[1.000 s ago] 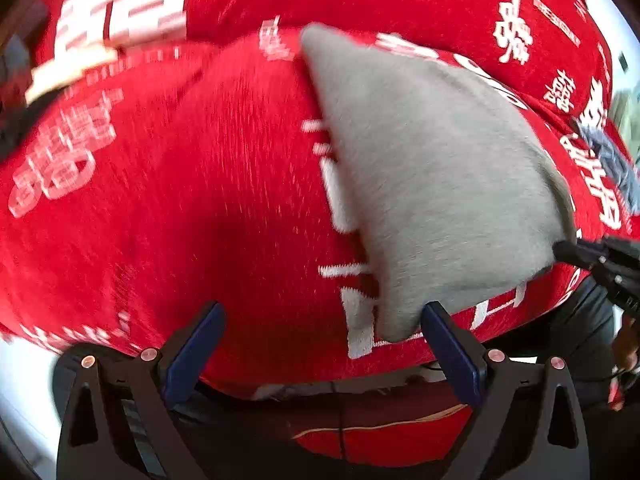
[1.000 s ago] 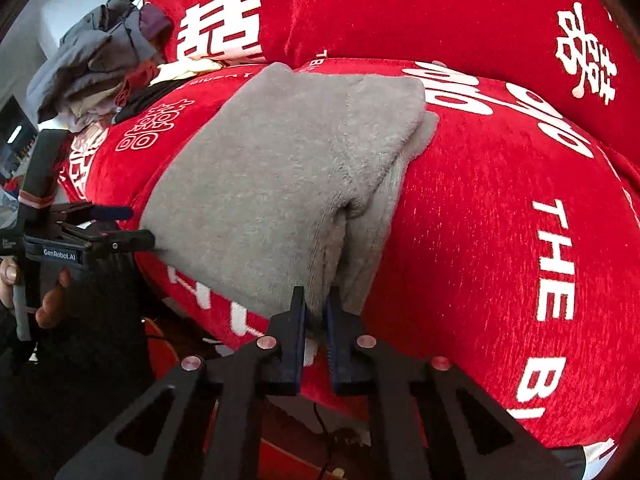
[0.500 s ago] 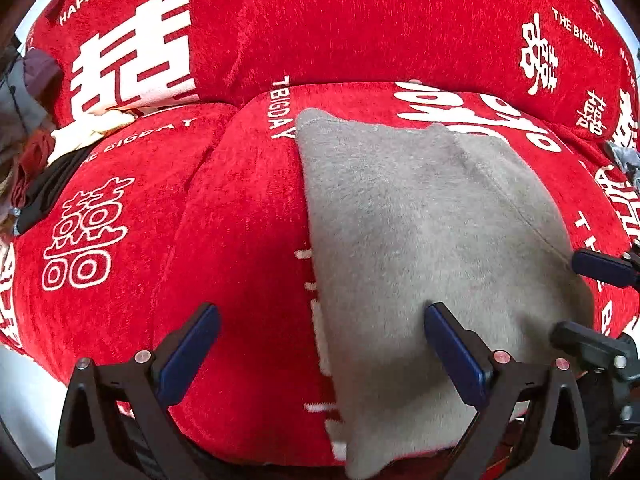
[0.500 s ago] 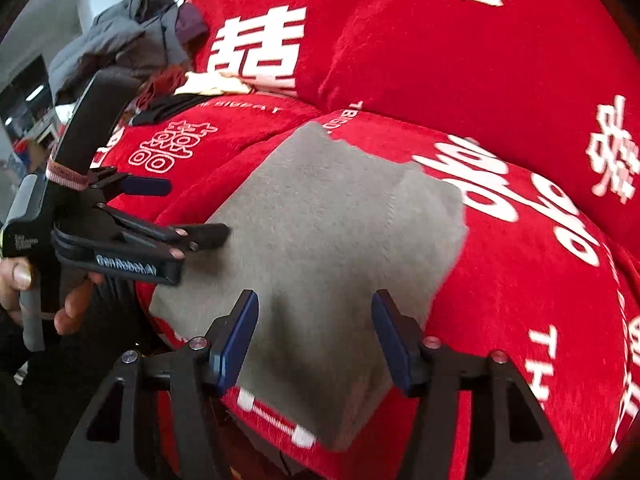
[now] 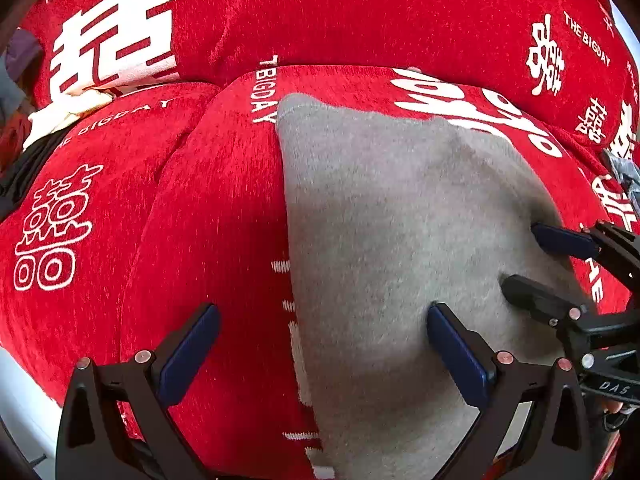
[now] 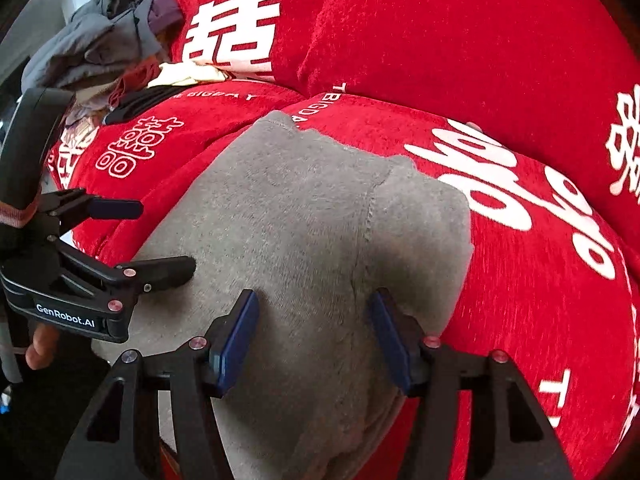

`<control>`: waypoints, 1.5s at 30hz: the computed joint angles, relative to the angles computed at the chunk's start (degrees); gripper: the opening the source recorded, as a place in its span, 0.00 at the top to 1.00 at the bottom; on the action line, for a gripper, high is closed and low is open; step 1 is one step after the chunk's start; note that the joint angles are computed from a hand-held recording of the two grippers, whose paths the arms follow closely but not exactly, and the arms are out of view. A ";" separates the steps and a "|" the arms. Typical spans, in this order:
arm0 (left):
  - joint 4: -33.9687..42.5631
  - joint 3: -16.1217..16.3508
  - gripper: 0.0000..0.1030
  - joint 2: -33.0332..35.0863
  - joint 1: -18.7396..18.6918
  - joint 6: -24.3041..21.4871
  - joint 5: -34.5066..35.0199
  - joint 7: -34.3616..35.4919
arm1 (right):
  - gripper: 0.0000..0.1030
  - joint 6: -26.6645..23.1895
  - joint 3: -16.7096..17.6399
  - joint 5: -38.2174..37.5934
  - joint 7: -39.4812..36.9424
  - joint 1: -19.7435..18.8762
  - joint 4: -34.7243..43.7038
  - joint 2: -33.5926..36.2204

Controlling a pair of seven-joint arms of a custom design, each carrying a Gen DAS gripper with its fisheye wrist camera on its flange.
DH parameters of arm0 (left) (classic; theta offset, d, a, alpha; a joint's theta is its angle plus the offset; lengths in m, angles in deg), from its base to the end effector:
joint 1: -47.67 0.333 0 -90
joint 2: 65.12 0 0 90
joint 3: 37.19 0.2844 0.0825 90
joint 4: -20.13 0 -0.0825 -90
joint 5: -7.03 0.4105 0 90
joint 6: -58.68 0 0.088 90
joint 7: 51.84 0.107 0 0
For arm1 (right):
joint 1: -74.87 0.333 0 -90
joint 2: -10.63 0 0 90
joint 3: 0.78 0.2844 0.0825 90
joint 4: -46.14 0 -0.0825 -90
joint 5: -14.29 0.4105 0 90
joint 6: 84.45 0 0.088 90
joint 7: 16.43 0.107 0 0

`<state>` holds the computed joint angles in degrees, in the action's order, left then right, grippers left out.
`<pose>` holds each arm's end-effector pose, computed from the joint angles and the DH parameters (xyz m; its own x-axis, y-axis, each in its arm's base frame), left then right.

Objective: Fold small clothes

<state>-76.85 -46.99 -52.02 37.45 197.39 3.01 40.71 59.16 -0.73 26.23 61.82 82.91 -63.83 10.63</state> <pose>0.6480 -0.2273 0.4782 -0.3513 -0.9326 0.0830 -0.8332 0.2709 -0.4820 0.6229 0.0870 0.5143 0.2377 -0.9680 -0.0809 -0.8104 -0.1517 -0.5659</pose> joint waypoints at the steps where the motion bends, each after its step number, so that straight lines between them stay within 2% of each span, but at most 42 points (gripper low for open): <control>1: 0.85 -0.03 0.00 0.22 0.10 0.00 -0.38 0.00 | 0.39 -0.56 -0.03 0.15 -0.12 -0.04 0.58 0.07; 4: 5.23 0.87 0.00 2.58 -0.27 -0.45 1.10 -3.15 | 0.39 0.12 -0.43 6.36 -5.19 -0.42 2.10 0.17; 7: 15.02 1.64 0.00 9.22 -1.09 -5.90 3.71 -5.75 | 0.39 -3.75 -0.34 7.84 -7.20 -1.07 7.19 3.80; 11: 28.75 2.73 0.00 18.63 -3.13 -14.40 6.58 -8.30 | 0.39 -7.15 0.07 -0.28 -2.88 -1.16 14.23 10.59; 14: 32.50 3.38 0.00 21.23 -4.54 -16.08 8.83 -9.05 | 0.37 -7.84 0.70 -0.66 -0.25 -2.23 16.47 12.45; 16: 30.18 3.83 0.00 19.14 -5.20 -15.17 10.58 -9.46 | 0.37 -7.33 0.59 -3.77 2.50 -1.82 14.85 10.62; 18: 24.86 3.11 0.00 15.14 -4.54 -11.43 10.50 -8.18 | 0.37 -5.04 1.12 -4.16 1.74 -1.76 10.52 6.82; 20: 18.87 1.95 0.00 10.57 -3.41 -8.22 8.71 -6.51 | 0.36 -2.71 1.62 -1.93 -1.08 -1.44 4.40 1.51; 22: 14.00 0.41 0.00 7.13 -1.78 -6.84 4.68 -3.98 | 0.36 -1.63 1.40 -3.33 -0.90 -0.47 0.36 -1.66; 24: 11.70 0.17 0.00 5.80 -1.62 -6.34 3.68 -3.05 | 0.36 -0.21 1.39 -6.18 0.44 0.52 -3.65 -4.38; 27: 11.23 0.55 0.00 6.36 -2.47 -8.11 5.36 -3.55 | 0.36 1.73 0.81 -6.05 2.36 1.64 -5.99 -5.44; 32: 8.96 0.24 0.00 5.10 -1.59 -9.01 2.22 -4.65 | 0.32 3.81 0.30 -7.79 4.18 2.25 -9.00 -6.58; 38: -0.66 0.45 0.00 -2.83 -1.76 -4.25 6.16 -5.17 | 0.31 -0.44 -0.47 -11.36 5.80 1.73 -11.59 -11.50; 41: -1.39 -0.02 0.00 -3.90 -1.75 -3.53 7.53 -4.07 | 0.31 0.09 -1.17 -10.49 6.16 1.99 -11.28 -12.41; 45: 0.24 -0.16 0.00 -2.73 -2.26 -3.83 9.49 -4.57 | 0.28 0.85 -0.43 -13.31 8.18 1.89 -8.55 -10.26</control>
